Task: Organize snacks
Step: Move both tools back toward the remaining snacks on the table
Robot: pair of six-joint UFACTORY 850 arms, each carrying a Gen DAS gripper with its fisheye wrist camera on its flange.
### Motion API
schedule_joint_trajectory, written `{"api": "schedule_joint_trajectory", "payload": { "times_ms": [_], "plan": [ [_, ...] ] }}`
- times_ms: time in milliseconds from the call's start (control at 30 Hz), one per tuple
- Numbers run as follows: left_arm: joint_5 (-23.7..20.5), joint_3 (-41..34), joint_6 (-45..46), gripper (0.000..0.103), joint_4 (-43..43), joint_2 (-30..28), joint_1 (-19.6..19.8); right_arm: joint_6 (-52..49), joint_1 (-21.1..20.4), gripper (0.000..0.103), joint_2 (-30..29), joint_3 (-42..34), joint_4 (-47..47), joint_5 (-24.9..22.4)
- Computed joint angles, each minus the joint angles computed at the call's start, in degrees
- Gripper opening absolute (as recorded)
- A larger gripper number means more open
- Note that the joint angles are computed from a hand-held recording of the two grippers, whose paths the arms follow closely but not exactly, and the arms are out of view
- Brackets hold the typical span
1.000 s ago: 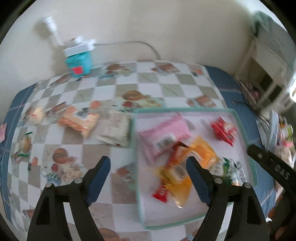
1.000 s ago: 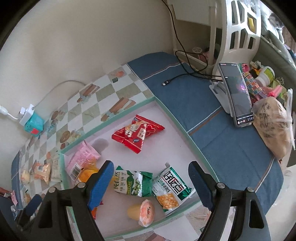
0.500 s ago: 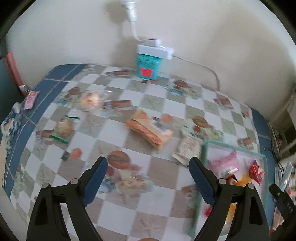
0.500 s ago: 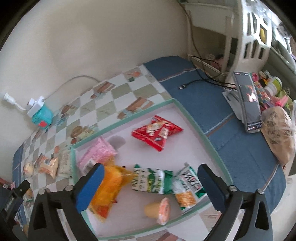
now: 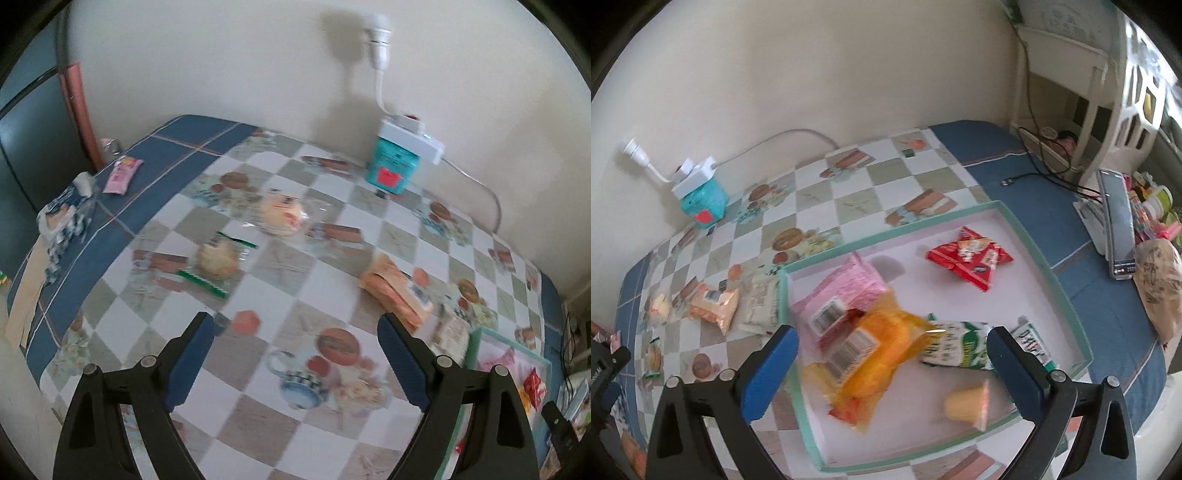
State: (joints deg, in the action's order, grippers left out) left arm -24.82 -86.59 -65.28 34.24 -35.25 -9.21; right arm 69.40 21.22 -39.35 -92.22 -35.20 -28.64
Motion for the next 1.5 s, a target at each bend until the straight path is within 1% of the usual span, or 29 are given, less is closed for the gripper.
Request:
{"api": "schedule_joint_trajectory", "payload": {
  "times_ms": [333,633,867,1033,1167,1267,1333,1433,1500],
  "plan": [
    [1.2,3.8,-2.8,0.09,0.6,2.5,4.9,-5.0,4.2,0.103,-4.1,-6.6,2.4,-1.6],
    [2.2,6.1,-3.0,0.09,0.0,3.6,8.4,-10.8,7.9,0.103,-8.7,-13.5,5.2,-3.2],
    [3.5,7.3,-1.6,0.09,-2.1,3.6,10.8,-15.4,9.5,0.103,-11.9,-18.1,8.0,-3.2],
    [4.4,6.9,2.2,0.09,-6.2,2.6,12.4,-18.7,9.7,0.103,-14.4,-21.3,10.6,-3.7],
    [5.1,5.8,7.8,0.09,-11.4,1.2,13.4,-21.1,9.8,0.103,-16.8,-24.7,11.9,-4.9],
    [5.0,4.1,12.3,0.09,-15.7,-0.3,13.9,-24.2,9.6,0.103,-19.0,-27.9,14.6,-5.7],
    [4.7,2.8,15.3,0.09,-17.6,-1.2,13.7,-26.4,9.5,0.103,-21.0,-30.9,16.2,-6.9],
    [4.0,0.3,21.0,0.09,-20.4,-3.0,13.1,-30.5,9.5,0.103,-24.5,-37.1,18.2,-10.2],
    [3.9,-1.1,23.1,0.09,-19.9,-4.0,12.6,-33.3,9.5,0.103,-27.3,-42.5,18.7,-12.7]
  ]
}}
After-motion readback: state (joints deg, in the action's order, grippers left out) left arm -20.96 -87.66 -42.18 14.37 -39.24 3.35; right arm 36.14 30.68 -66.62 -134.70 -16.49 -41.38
